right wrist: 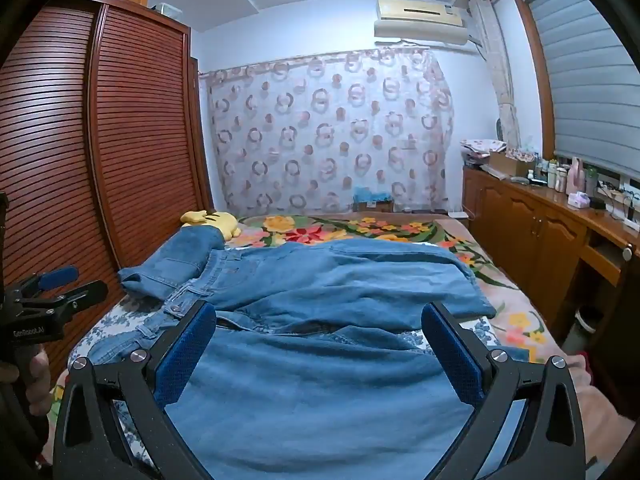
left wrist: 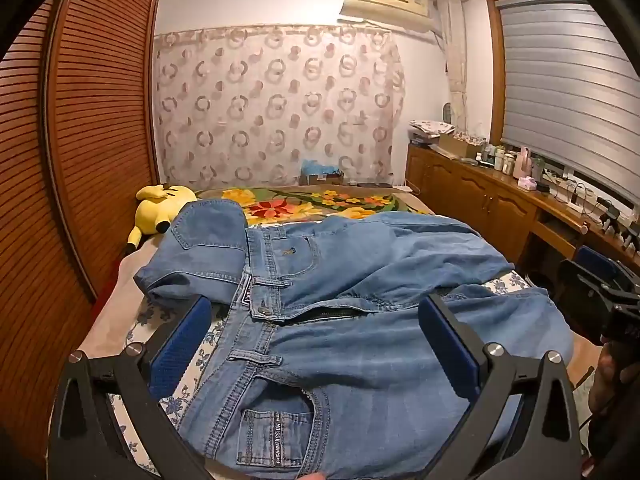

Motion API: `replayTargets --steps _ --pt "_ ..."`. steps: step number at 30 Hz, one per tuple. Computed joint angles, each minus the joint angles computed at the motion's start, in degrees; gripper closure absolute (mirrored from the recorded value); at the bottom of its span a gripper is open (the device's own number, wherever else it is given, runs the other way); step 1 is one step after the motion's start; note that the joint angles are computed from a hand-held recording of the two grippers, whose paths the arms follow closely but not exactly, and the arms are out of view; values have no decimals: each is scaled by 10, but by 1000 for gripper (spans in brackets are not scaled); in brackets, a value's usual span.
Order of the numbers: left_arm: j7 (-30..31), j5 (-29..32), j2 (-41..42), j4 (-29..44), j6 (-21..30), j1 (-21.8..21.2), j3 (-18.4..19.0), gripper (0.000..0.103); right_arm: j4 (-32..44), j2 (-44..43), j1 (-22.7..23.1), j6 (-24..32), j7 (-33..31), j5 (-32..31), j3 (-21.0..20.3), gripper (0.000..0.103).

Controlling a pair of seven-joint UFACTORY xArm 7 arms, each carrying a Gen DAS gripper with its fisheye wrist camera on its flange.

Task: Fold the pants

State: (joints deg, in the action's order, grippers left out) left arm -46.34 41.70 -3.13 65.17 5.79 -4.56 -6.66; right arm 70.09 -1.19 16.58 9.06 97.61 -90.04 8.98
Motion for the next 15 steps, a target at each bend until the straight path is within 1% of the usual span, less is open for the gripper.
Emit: replayTargets --steps 3,4,5,9,12,15 --pt "16 -14 0 0 4 -3 1 0 -1 0 -1 -3 -1 1 -1 0" --pt "18 -16 0 0 4 -3 1 0 0 -1 0 2 9 -16 0 0" --pt "19 -18 0 0 4 -3 1 0 -1 -2 0 0 12 -17 0 0" --pt "21 -19 -1 0 4 -3 1 0 -1 -1 0 -1 -19 12 0 0" --pt "24 -20 -1 0 5 -3 0 0 -7 -6 -1 1 -9 3 1 0" --pt "21 -17 -1 0 5 -2 0 0 -2 -3 -3 -1 -16 9 0 0"
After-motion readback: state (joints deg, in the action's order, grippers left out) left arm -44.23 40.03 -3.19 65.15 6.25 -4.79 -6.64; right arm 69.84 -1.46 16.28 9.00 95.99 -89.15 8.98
